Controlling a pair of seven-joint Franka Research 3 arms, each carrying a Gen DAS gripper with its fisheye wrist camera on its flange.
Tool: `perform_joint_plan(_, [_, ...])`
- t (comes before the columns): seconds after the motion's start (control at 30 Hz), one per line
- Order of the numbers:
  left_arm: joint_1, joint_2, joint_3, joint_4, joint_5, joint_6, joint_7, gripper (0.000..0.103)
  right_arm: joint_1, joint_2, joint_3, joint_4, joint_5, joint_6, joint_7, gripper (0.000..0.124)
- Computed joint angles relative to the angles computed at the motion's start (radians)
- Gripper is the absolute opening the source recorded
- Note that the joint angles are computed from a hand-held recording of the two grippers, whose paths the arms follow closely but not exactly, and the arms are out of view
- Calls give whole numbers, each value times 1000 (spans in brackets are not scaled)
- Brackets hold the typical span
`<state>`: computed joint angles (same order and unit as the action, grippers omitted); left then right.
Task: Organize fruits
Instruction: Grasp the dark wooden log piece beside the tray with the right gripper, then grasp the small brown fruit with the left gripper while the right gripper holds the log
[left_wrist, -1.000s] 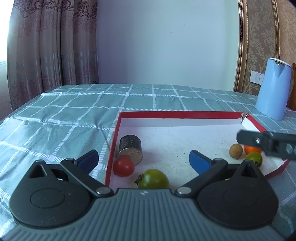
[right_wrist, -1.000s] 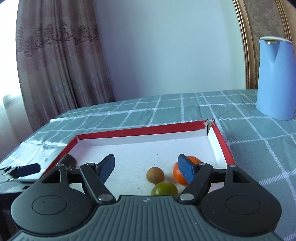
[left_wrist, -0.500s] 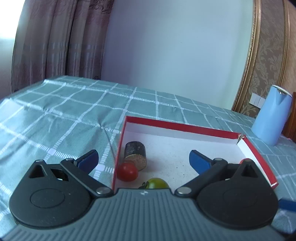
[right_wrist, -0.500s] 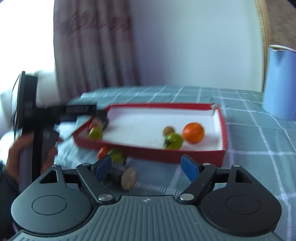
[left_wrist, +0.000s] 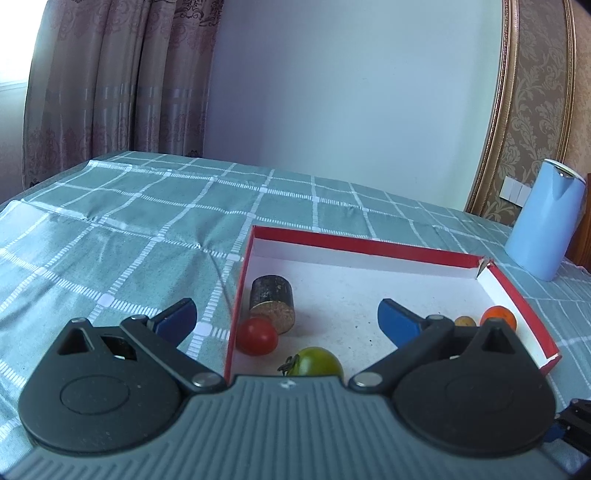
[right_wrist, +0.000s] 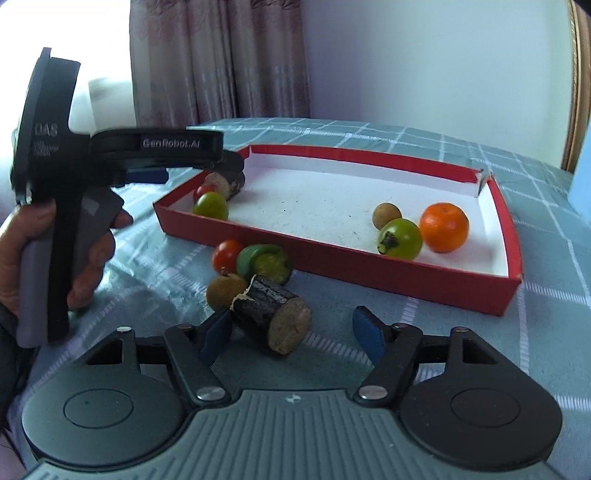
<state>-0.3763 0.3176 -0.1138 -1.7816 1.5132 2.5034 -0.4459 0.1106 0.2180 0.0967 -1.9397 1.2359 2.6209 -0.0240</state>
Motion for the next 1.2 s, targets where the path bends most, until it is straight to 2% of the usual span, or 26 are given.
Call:
perform_joint_plan(0.1, [0, 0, 0, 0, -4, 0, 5, 103, -2, -1, 4, 2, -4, -25, -37, 45])
perform_joint_plan(0.17, [-1, -2, 0, -1, -3, -2, 3, 103, 3, -9, 7, -11, 16, -2, -73, 45])
perform_joint_plan(0.3, [-3, -5, -1, -4, 5, -3, -2, 103, 2, -12, 2, -13, 52, 3, -61, 44])
perform_joint_plan(0.43, [-15, -45, -9, -56, 46, -22, -28, 103, 0, -16, 3, -14, 218, 101, -112, 44])
perform_joint_plan(0.47, [-13, -66, -14, -84, 71, -6, -41, 103, -1, -15, 0, -12, 250, 118, -120, 44])
perform_joint_plan(0.57, [1, -114, -42, -150, 146, 53, -98, 103, -13, -2, -18, 10, 274, 97, -56, 44])
perform_joint_plan(0.7, [-13, -101, -80, -151, 120, 32, -15, 103, -25, 21, -25, 44, 279, 99, 4, 44])
perform_joint_plan(0.77, [-32, -77, -93, -122, 61, -9, 82, 103, -23, 32, -25, 53, 243, 113, 48, 44])
perform_joint_plan(0.8, [-48, -67, -94, -111, 57, -39, 100, 100, -25, 36, -24, 56, 224, 113, 70, 44])
perform_joint_plan(0.93, [-88, -37, -92, -79, 34, -74, 178, 98, -39, 27, -14, 48, 238, 107, 61, 44])
perform_joint_plan(1.03, [-95, -22, -87, -66, 7, -38, 216, 98, -41, 24, -12, 42, 255, 103, 40, 44])
perform_joint_plan(1.1, [-104, -7, -81, -47, -10, -44, 231, 97, -37, 30, -16, 47, 226, 99, 65, 44])
perform_joint_plan(1.2, [-106, 12, -69, -24, -60, -23, 271, 91, -36, 31, -14, 46, 203, 105, 86, 44])
